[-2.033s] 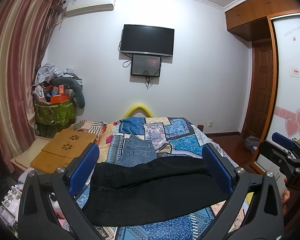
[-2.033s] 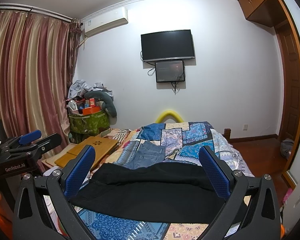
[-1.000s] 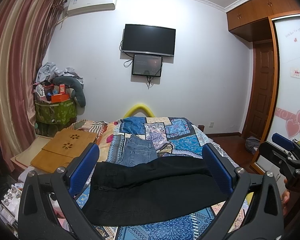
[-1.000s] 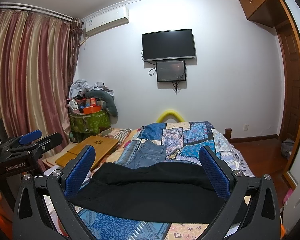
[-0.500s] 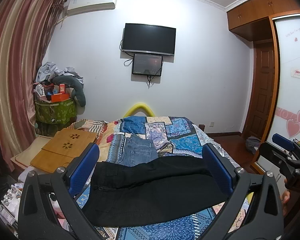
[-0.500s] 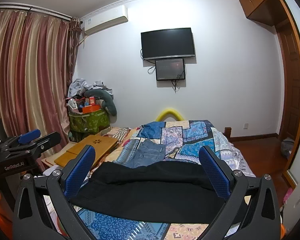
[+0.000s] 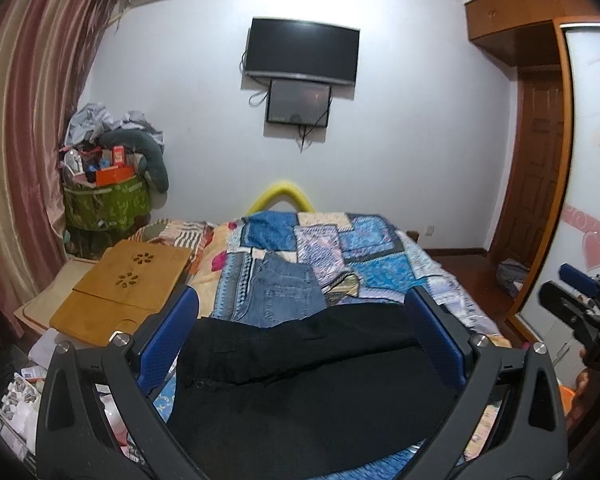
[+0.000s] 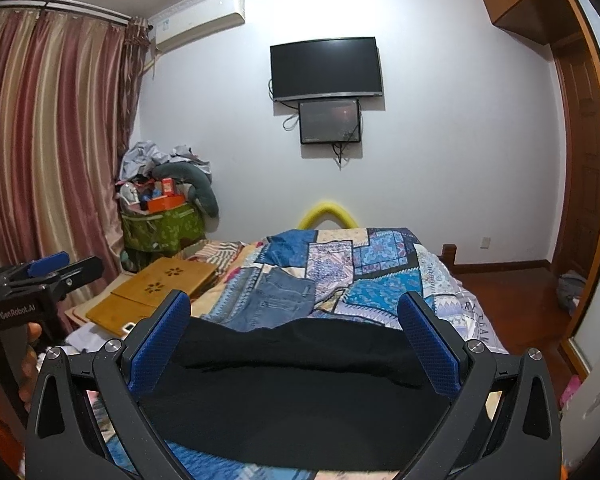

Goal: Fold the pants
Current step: 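Lower both grippers onto the black trousers' waistband and close them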

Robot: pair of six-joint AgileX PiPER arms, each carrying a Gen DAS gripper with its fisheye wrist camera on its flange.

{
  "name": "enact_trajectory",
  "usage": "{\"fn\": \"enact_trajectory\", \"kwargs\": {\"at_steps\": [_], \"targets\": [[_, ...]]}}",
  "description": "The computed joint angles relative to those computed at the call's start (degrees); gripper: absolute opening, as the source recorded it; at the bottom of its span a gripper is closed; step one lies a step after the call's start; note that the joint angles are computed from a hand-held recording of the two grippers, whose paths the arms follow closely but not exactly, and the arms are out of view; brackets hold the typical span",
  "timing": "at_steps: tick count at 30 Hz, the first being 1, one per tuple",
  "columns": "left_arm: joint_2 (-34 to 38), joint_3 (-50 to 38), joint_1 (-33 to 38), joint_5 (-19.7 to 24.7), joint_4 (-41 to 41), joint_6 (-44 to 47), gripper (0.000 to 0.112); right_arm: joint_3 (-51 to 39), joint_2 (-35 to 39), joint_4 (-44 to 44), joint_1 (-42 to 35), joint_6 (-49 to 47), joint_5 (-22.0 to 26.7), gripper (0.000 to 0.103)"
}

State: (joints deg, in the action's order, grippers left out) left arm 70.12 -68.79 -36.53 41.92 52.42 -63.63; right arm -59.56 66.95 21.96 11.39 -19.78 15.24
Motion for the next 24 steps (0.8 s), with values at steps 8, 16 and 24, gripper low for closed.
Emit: {"fn": "enact_trajectory", "kwargs": {"at_steps": [8, 16, 24], "targets": [[15.27, -9.87, 18.58, -8.99, -18.81, 19.58, 0.103, -6.63, 13.15, 0.25, -2.83, -6.03, -1.12, 0.103], [34.98, -26.73, 29.6, -7.61, -25.18, 30.65, 0.103, -21.58, 29.78, 5.05, -7.21, -15.34, 9.13, 0.103], [55.08, -47.46, 34.04, 2.62, -28.23, 40.35, 0.103, -43.91, 47.89, -0.33, -9.64, -15.2, 25.49, 0.103]]}}
